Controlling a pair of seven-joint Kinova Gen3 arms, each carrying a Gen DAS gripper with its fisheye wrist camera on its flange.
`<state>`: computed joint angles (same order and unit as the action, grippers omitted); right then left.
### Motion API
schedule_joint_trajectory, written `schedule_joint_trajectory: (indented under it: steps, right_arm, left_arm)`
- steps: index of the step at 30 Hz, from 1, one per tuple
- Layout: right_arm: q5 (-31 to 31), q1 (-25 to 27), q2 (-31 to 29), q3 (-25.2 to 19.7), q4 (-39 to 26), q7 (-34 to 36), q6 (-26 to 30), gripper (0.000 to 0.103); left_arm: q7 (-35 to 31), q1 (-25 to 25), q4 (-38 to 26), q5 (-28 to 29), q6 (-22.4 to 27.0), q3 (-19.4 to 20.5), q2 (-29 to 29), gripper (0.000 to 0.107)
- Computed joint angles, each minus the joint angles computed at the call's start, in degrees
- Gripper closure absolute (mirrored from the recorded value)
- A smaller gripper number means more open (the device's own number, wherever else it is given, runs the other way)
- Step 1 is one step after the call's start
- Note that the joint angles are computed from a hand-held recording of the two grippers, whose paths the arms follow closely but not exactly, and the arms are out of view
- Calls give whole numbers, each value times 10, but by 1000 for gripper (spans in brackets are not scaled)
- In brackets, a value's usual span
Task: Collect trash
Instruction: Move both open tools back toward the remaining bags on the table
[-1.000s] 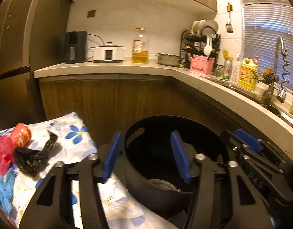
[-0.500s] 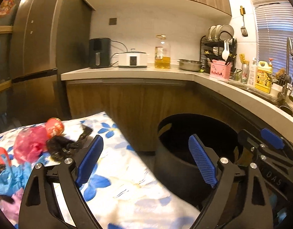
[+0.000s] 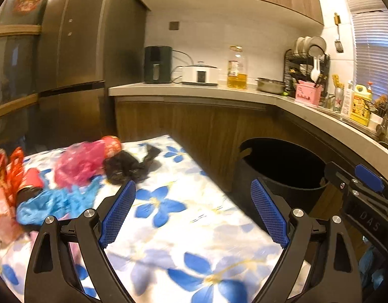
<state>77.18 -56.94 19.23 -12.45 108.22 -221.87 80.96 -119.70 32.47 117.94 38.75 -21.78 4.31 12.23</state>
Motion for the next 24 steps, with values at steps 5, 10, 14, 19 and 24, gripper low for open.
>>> schedule_joint_trajectory:
  steps: [5,10,14,19,24]
  right_arm:
    - [7,-20,19,-3,-21,5,5,26]
    - [17,-37,39,2,-42,6,-8,26]
    - [26,-48,57,9,-58,7,-25,26]
    - [43,-58,81,21,-80,9,-53,26]
    - [50,-62,95,33,-98,22,-85,26]
  left_arm:
    - [-16,-6,40,36,-28,-4,-24,19]
    - [-41,-23,74,76,-58,6,-41,19]
    - [-39,-43,104,99,-95,16,-46,19]
    - [-35,-60,134,113,-149,20,-37,19]
    - [-23,-87,131,105,-125,9,-23,19]
